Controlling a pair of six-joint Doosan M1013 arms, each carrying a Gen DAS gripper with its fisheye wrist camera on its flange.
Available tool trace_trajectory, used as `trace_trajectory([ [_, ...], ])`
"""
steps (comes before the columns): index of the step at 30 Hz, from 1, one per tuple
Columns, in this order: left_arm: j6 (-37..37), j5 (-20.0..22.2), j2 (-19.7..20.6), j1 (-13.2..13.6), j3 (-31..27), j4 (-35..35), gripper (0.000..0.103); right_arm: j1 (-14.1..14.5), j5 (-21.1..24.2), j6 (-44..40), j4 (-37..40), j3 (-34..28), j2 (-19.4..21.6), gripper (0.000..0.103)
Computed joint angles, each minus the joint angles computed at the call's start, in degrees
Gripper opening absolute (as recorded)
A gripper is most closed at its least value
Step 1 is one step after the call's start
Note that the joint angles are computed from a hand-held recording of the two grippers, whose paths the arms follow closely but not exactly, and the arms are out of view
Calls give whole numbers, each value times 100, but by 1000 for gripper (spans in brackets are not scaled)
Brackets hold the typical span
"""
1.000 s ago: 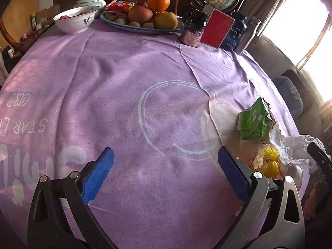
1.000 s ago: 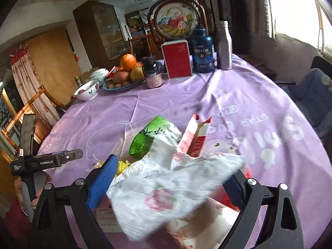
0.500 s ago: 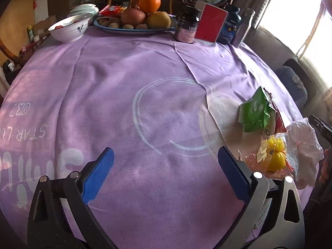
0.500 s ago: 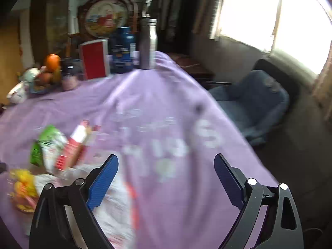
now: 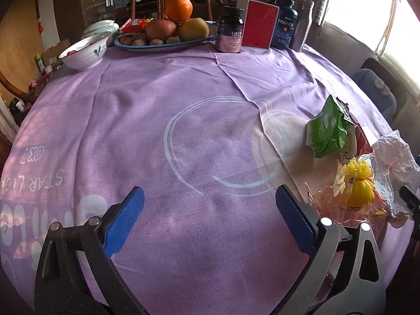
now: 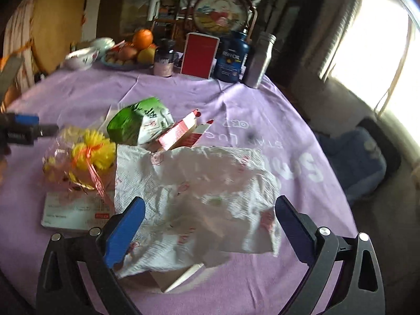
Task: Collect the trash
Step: 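Grasp the crumpled white tissue with the right tool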
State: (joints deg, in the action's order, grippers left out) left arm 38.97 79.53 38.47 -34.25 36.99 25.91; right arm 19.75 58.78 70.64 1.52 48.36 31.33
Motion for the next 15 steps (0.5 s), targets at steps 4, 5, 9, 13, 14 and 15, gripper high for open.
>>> trace_trajectory([
  [4, 108, 33, 28, -35, -48, 111, 96, 145, -416, -137, -417, 245, -126, 92],
  [5, 135, 42, 36, -39, -63, 124, 96, 152, -419, -232, -374, 236, -122, 75],
  [9, 173, 61, 46, -52, -82, 141, 96, 97, 120, -420, 36, -85, 45, 29],
  [13, 142, 26, 29, -56, -61, 162, 96, 29, 277, -551, 436, -91, 48, 92],
  [14, 135, 26, 25, -58, -56, 169, 96, 43, -4, -577, 423, 105, -66, 97],
  [15, 134, 28, 26, -57, -59, 169, 96, 71, -301, -674, 345, 283, -170, 97],
])
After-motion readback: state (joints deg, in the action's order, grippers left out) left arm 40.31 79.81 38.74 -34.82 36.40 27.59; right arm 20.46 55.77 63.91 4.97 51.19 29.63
